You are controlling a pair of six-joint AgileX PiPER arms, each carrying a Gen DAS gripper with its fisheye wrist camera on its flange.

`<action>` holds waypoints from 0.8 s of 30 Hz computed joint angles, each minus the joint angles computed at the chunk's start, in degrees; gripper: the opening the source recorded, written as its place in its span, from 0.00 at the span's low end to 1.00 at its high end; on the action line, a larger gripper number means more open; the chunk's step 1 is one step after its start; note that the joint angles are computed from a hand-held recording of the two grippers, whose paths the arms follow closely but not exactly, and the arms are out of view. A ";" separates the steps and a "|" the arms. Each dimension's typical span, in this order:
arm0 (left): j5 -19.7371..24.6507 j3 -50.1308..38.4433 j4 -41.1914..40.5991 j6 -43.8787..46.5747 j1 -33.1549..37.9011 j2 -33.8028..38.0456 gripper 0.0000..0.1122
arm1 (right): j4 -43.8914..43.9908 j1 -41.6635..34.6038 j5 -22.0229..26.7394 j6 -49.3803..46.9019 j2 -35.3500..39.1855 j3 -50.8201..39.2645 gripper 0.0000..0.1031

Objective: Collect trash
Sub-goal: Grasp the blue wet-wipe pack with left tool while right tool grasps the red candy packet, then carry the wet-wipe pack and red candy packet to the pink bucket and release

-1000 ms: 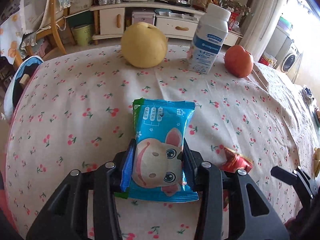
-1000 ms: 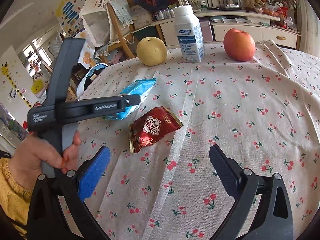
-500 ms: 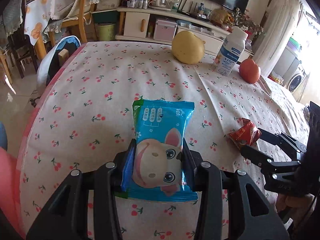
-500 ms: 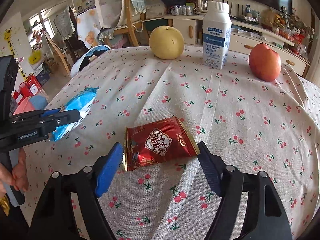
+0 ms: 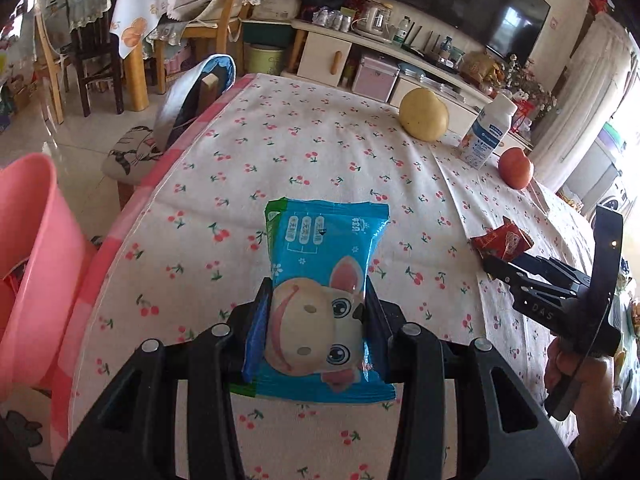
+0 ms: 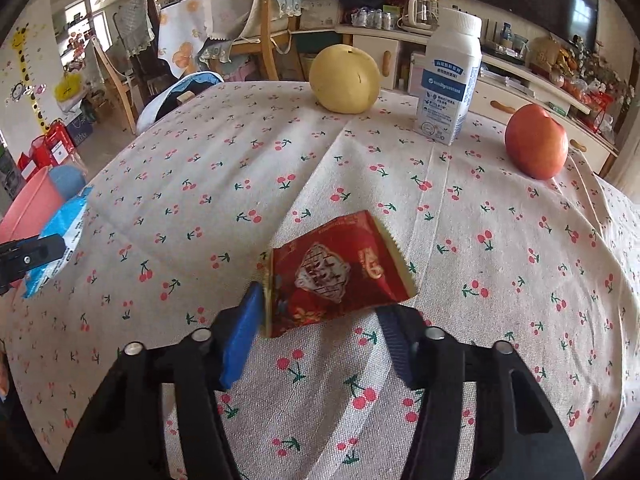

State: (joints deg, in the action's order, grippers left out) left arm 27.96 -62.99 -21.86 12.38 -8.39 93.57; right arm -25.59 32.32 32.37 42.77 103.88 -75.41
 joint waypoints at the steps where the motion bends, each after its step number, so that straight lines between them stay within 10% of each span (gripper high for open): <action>1: -0.13 0.95 -0.45 0.52 0.49 -0.84 0.39 | -0.56 0.30 0.27 0.17 0.05 -0.08 0.40; 6: -0.94 2.62 -3.92 4.21 2.70 -2.23 0.39 | 0.02 0.24 -1.29 0.03 -0.74 1.11 0.25; 24: -1.85 2.10 -9.69 11.30 5.33 -1.99 0.39 | -8.98 5.52 -3.34 11.48 -4.73 5.40 0.18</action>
State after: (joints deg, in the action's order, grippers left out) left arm 26.12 -60.89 -31.55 23.68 -3.05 91.57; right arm -34.57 37.83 29.03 54.25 99.15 -70.00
